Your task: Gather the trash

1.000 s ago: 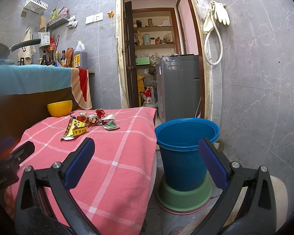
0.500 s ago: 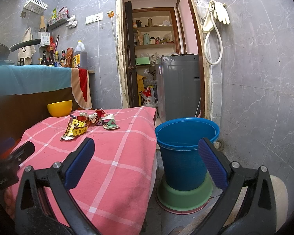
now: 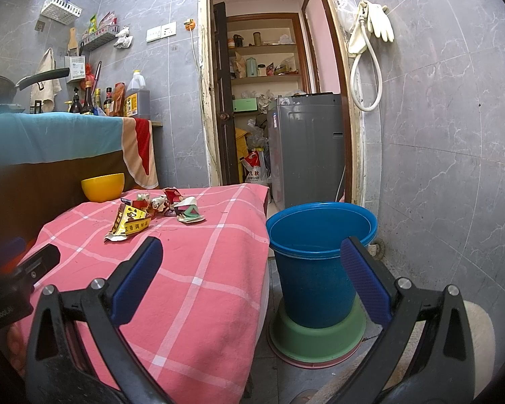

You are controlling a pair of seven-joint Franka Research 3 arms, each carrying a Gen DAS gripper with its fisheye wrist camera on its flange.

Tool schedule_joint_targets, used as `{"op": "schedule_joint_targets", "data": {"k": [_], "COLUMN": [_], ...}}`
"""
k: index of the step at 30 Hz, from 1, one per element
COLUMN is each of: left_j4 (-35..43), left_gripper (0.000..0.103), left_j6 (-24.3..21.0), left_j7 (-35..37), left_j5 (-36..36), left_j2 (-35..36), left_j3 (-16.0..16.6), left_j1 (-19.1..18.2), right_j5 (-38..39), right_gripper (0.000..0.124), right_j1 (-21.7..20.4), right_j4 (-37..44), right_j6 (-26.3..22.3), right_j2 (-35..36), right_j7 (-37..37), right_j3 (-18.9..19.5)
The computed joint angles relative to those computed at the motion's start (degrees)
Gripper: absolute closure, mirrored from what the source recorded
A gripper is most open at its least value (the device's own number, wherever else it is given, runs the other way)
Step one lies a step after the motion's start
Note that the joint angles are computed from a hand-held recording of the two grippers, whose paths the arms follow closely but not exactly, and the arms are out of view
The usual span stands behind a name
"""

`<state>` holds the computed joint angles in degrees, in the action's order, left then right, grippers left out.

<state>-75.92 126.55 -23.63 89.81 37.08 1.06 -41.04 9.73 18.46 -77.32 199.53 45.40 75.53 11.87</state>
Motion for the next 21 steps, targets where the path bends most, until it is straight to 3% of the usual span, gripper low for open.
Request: {"op": "schedule_joint_targets", "data": {"k": [21], "left_j4": [0.8], "left_gripper": [0.002], "left_j6": [-1.4], "left_j7": [-0.5], "left_j5": [-0.6], "left_j2": [0.6], "left_j3": [0.5], "left_j1": [-0.7], "right_j5": [-1.8], "right_gripper": [0.021], "right_j1": [-1.4], "right_j4": [-1.4], "right_j6": [0.6], "right_j2": [-0.8], "right_j7": [0.7], "right_j3": [1.7]}}
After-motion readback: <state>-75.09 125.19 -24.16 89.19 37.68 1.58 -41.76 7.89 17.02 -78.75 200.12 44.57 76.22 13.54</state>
